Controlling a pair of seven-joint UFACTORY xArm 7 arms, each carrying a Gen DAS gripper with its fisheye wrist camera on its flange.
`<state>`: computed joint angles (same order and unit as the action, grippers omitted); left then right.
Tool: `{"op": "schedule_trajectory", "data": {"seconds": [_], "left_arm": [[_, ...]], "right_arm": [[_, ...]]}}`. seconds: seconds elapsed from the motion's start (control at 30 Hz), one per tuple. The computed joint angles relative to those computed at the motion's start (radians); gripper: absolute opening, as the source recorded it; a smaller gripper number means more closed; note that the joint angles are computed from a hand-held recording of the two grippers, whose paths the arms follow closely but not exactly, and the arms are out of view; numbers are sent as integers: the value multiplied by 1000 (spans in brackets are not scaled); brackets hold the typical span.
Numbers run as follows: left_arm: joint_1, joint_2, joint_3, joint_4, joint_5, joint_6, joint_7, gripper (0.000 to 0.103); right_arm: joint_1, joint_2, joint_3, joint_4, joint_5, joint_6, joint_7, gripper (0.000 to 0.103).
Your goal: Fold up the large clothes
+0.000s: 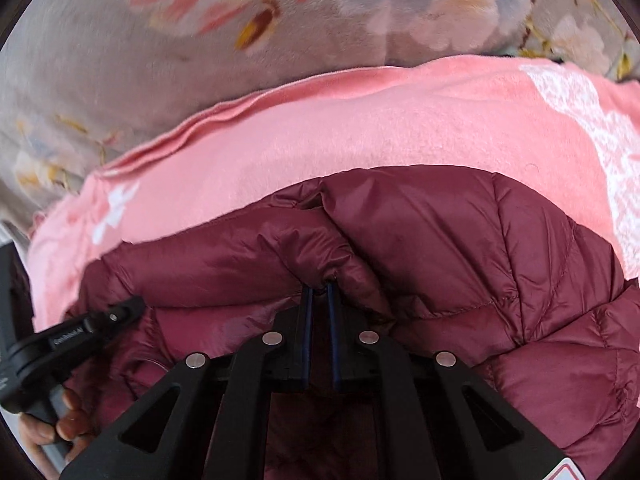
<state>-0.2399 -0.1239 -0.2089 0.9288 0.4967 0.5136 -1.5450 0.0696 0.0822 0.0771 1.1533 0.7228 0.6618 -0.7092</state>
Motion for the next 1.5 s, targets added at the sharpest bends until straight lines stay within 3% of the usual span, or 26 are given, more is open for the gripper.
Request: {"op": "schedule_trajectory", "data": {"seconds": [0.27,0.43,0.8,1.03,1.17,1.2,1.23,1.27,1.3,1.33,1.4,1.5], "left_arm": [[-25,52,-18,52,191,89,-70,6],[-68,88,-9,83,276,166,-105,6],[-116,119,15,115,302,231,-106,6],[-160,198,27,222,299,348,-54,6],[-183,200,36,242,290,392,-31,7],[-191,188,33,241,283,418,-24,12],[-198,165,26,232,276,438,-22,24],[-202,114,19,192,267,420,-35,48],[-203,49,7,139,253,388,-52,62],[-201,-2,-10,100,246,377,-72,77],[-212,-159,-52,-18,211,343,-102,83],[-281,-376,-110,-152,60,391,-67,84]], "right_arm": [[36,-17,18,-64,-31,-144,-20,4],[41,-7,20,-60,-27,-160,-21,4],[55,2,32,-63,-70,-200,12,3],[57,0,34,-68,-91,-213,20,3],[38,-29,22,-64,-60,-134,-10,10],[23,-66,8,-76,-39,-74,-33,19],[8,-115,-14,-98,10,-10,-85,25],[1,-157,-36,-121,32,28,-116,42],[-13,-230,-69,-169,54,66,-152,52],[-23,-295,-111,-206,65,121,-195,54],[-60,-427,-206,-277,35,255,-273,58],[-153,-614,-358,-368,-83,426,-365,66]]}}
